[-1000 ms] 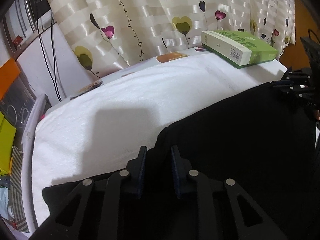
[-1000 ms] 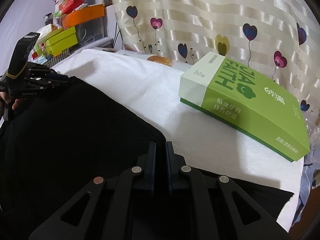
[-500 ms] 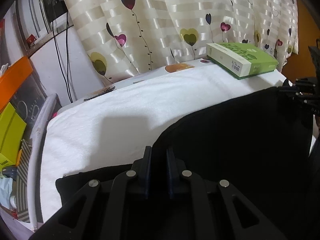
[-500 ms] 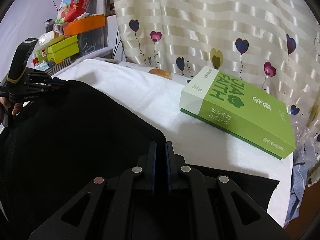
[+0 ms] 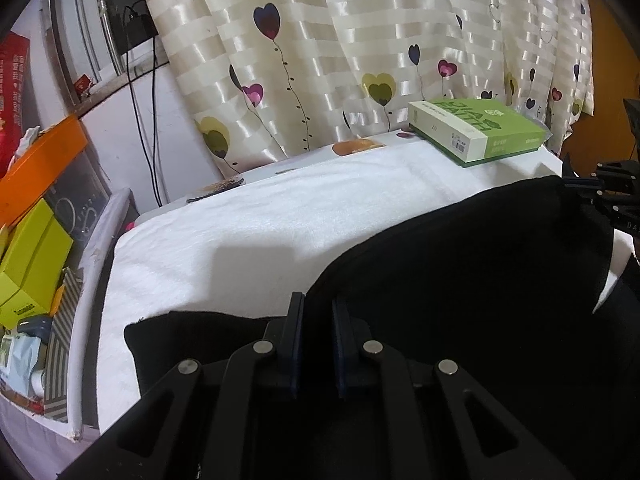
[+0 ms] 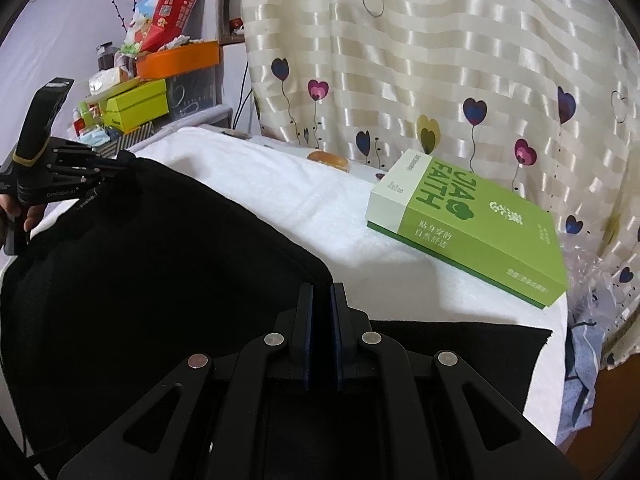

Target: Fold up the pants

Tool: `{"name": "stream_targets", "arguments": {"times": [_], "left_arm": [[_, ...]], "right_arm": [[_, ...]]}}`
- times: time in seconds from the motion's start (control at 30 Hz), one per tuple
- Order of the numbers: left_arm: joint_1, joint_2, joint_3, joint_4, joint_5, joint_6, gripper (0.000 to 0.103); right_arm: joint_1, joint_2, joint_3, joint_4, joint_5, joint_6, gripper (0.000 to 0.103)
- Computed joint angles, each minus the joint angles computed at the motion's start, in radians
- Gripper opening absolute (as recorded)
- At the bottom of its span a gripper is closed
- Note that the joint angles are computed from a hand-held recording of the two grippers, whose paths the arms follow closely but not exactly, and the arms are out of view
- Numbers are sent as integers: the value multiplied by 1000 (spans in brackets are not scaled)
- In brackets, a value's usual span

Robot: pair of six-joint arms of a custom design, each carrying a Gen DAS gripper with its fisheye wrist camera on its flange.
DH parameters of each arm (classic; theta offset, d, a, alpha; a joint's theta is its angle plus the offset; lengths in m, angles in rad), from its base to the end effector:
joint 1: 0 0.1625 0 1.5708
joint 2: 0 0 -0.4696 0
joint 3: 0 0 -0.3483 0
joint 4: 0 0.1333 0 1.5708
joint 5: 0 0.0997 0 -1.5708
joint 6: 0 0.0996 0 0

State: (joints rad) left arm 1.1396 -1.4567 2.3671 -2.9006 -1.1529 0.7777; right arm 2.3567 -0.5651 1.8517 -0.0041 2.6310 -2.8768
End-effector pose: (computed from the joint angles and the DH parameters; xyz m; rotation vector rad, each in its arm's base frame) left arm -0.0074 -0.4317 0.3114 1.3946 2.2277 -0.4545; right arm 0.3246 -0.2587 0.0046 0.3841 -2.1639 0.9186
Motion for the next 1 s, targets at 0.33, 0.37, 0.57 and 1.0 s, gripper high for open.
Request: {"name": "stream_targets", "arguments": {"times": [0.33, 0.37, 0.57, 1.0], "left_arm": [[-39, -109, 28, 48, -3, -22, 14], [-45, -122, 33, 53, -1, -23, 14], [-68, -211, 54, 103, 2, -43, 14], [-121, -451, 107, 262, 5, -89, 14]], "right_arm": [[98, 34, -57, 132, 53, 125, 8], [109, 37, -62, 144, 57, 140, 8], [179, 62, -93, 225, 80, 233, 8], [329, 174, -167, 462, 111, 548, 8]]}}
